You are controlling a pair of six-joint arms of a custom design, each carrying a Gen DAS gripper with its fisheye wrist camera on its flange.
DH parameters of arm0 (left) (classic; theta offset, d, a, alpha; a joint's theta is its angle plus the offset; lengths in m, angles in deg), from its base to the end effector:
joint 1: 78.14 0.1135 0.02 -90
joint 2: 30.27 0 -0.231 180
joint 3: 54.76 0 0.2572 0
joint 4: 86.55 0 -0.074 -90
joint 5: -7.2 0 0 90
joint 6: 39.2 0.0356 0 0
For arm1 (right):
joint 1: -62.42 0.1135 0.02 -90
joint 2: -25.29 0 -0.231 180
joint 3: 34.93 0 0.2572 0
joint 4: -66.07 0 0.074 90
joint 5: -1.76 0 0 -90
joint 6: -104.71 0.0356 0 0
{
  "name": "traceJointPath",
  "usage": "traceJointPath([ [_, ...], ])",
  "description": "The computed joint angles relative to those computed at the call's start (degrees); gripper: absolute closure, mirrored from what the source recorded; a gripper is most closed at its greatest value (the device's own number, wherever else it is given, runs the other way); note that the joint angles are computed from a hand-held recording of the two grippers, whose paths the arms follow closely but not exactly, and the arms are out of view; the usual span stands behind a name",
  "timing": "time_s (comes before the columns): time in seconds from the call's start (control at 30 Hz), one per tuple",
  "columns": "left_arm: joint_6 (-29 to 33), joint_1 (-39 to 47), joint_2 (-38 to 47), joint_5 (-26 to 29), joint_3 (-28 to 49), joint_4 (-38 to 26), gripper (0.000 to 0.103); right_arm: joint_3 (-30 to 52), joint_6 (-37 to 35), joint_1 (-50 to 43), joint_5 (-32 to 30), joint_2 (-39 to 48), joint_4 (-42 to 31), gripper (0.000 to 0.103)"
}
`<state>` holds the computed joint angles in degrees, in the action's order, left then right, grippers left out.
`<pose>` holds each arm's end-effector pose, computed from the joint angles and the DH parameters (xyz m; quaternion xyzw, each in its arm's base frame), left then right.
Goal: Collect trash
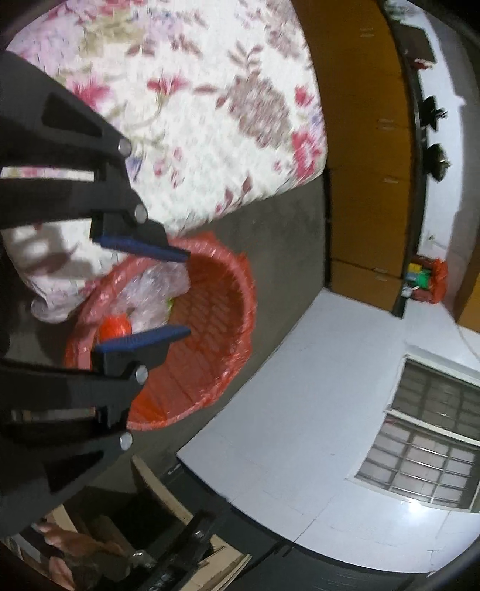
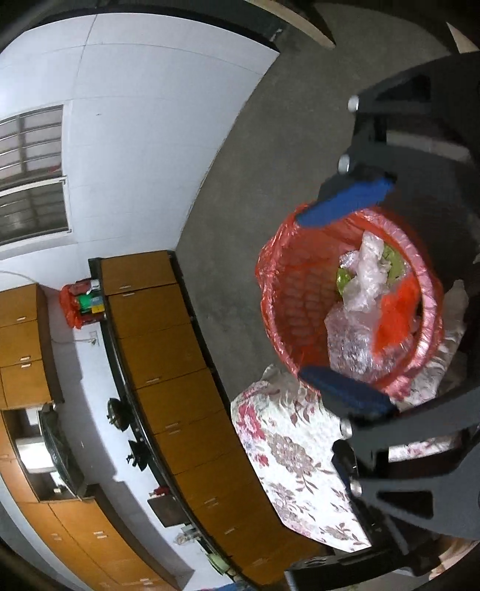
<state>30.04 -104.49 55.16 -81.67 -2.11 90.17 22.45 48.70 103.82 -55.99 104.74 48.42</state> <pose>0.2743 -0.1366 0.1400 0.0479 0.8899 -0.1893 0.4122 0.2347 0.1816 0.1774 0.0615 0.8755 0.0506 0.4767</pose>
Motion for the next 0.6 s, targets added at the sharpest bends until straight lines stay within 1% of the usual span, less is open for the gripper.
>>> traceJointPath([
  [0.03,0.4,-0.1,-3.3,-1.4,-1.9,-0.5,0.059,0.5,0.3,0.7,0.7,-0.2,-1.1,0.015],
  [0.1,1.1,-0.6,-9.8,-4.5,-5.5,-1.9,0.05,1.4,1.4,3.7,3.0,-0.8,-4.6,0.014],
  [0.17,1.5,-1.2,-15.4,-6.9,-8.0,-3.8,0.045,2.3,2.3,6.3,5.5,-0.7,-7.2,0.012],
  [0.23,1.6,-1.9,-22.2,-9.7,-10.8,-6.5,0.041,2.8,4.1,9.3,8.0,-1.4,-10.0,0.01],
  [0.3,1.2,-2.8,-28.3,-12.8,-12.8,-9.7,0.034,3.2,5.9,11.6,9.6,-1.9,-11.8,0.009],
  [0.33,0.7,-3.3,-32.2,-14.6,-14.1,-11.8,0.032,3.2,6.6,12.5,10.2,-2.3,-12.5,0.008],
  [0.4,-0.3,-4.5,-38.6,-18.2,-15.6,-16.2,0.024,3.8,8.3,15.0,12.1,-2.4,-14.2,0.008],
  [0.47,-2.1,-6.2,-46.2,-22.6,-17.2,-22.5,0.02,4.1,9.5,16.7,13.5,-2.5,-15.3,0.008],
  [0.5,-2.7,-6.6,-48.8,-23.8,-17.7,-24.8,0.018,4.6,10.7,18.1,14.9,-2.3,-16.7,0.008],
  [0.6,-6.0,-9.2,-57.7,-29.5,-18.7,-34.6,0.014,6.5,13.8,21.3,17.3,-1.1,-20.3,0.008],
])
